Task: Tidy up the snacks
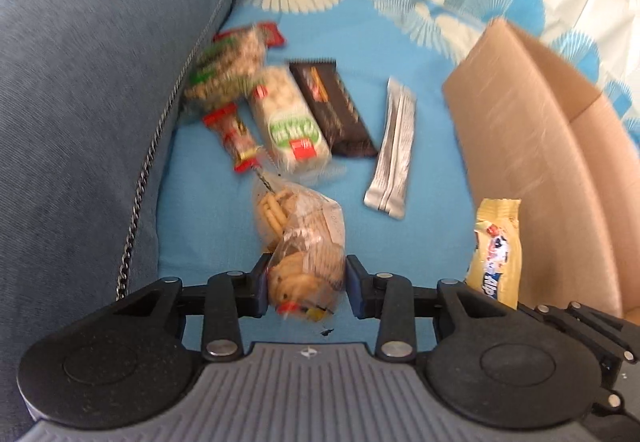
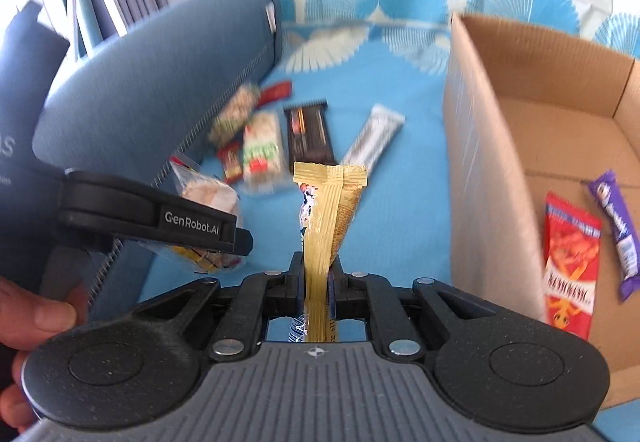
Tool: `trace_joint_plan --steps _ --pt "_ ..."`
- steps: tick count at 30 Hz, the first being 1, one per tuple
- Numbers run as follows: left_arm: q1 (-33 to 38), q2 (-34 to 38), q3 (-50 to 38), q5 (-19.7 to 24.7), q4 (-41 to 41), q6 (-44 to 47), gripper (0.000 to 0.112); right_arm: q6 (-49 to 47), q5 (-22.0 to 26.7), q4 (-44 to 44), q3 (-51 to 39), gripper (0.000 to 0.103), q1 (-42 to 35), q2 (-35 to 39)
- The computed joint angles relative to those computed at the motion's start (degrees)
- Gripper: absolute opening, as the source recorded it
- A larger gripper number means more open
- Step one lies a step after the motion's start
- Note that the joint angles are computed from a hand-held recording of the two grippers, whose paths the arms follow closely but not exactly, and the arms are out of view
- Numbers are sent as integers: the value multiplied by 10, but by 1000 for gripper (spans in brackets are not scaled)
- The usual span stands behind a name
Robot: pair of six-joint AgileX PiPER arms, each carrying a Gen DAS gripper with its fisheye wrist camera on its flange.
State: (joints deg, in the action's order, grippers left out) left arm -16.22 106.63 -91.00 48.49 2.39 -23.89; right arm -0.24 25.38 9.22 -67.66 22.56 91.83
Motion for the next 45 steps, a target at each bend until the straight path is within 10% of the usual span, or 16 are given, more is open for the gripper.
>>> trace_joint_plan --steps 10,22,45 --pt "-17 -59 61 -102 80 -78 38 -241 -94 223 54 11 -35 -65" --pt "-63 -90 73 -159 272 -259 38 -598 -44 573 66 11 -126 -105" --pt "-222 27 -56 -198 502 -444 38 -622 -5 614 49 11 -337 -88"
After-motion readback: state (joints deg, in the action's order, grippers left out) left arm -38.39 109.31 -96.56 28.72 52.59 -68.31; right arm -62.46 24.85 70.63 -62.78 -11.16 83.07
